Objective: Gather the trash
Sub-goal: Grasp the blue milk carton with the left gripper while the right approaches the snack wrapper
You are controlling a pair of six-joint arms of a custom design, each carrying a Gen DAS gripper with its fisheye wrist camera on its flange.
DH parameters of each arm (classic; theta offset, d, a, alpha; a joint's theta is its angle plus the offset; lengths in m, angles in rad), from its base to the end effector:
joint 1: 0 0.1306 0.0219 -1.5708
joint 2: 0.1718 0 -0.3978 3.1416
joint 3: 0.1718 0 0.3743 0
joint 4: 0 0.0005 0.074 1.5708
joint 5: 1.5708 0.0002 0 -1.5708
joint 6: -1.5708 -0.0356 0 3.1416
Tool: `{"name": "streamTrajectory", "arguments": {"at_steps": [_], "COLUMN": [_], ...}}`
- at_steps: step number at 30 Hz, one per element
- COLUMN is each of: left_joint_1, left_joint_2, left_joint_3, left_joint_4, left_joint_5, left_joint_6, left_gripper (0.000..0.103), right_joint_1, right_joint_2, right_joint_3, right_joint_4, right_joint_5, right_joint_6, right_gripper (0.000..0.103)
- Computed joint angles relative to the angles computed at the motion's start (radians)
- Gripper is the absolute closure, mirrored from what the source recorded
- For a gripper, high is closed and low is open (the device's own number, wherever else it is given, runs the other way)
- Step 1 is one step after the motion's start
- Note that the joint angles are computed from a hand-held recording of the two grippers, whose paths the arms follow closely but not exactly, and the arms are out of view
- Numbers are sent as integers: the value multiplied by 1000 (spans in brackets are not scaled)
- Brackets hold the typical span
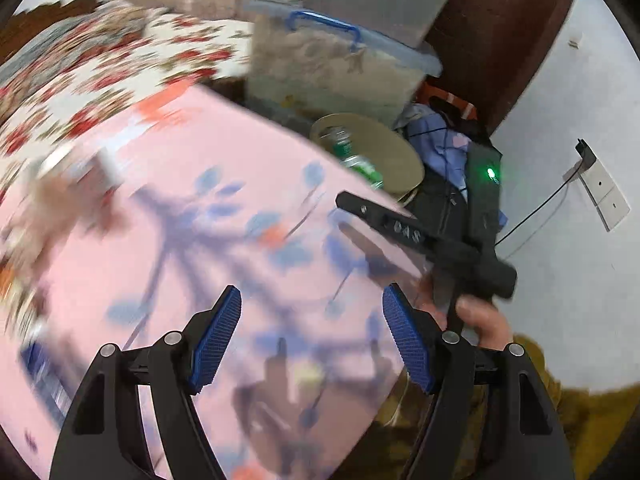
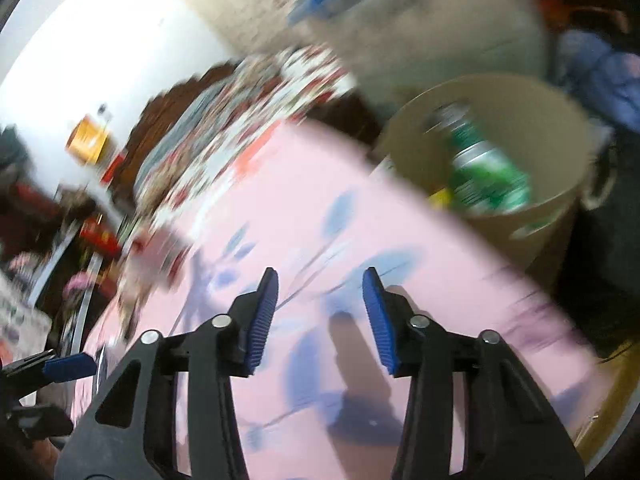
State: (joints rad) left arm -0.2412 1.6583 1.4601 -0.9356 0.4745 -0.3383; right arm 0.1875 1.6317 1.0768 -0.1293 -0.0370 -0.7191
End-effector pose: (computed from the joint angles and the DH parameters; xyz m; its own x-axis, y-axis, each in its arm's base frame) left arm 0.5159 -0.1442 0.3456 -0.6971 0.4755 -0.5366 0.6696 0.6994 -0.2500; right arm 0.5074 0.0971 0.2511 -0.6085 0.5546 -0.5677 0.2477 0.8123 0.5280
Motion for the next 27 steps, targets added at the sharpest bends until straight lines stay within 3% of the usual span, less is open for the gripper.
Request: {"name": "streamTrajectory", "arguments": {"at_steps": [4, 6, 8, 11, 15, 17, 18, 19, 22, 27], "left_joint_1": [126, 198, 241, 253, 219, 217, 221, 232, 281, 417], "left_joint_2": [-73, -84, -75, -40, 32, 46, 56, 60, 31, -29], "left_joint_3": [-90, -105, -105, -96, -71, -83, -86, -87, -119, -182], "left_joint_4": [53, 93, 144, 178, 148, 148, 138, 133, 153, 210], "left_joint_5": [-45, -83, -131, -197, -237, -267, -253, -222, -180, -136], "left_joint_6": [26, 98, 184, 237, 244, 232, 221, 214, 196, 226], "left_gripper": [33, 30, 19, 15, 14, 21, 39, 48, 52, 52], "right_joint_1": [88, 131, 165, 209, 244, 241, 234, 234, 235, 271], "right_joint_2": [62, 99, 132, 168, 191, 190, 187, 187, 201, 300], "right_joint_3": [95, 154, 205, 264, 307, 303, 300, 301, 331, 524], "right_joint_4": [-58, -92, -133, -178, -227, -232, -230, -234, -252, -318], "right_joint_5": [-23, -32, -24, 7, 58, 53, 45, 43, -6, -98], "right_joint_6": [41, 65, 87, 122, 178, 180, 181, 182, 187, 252], "right_gripper": [59, 59, 59, 58, 57, 57, 57, 57, 58, 58]}}
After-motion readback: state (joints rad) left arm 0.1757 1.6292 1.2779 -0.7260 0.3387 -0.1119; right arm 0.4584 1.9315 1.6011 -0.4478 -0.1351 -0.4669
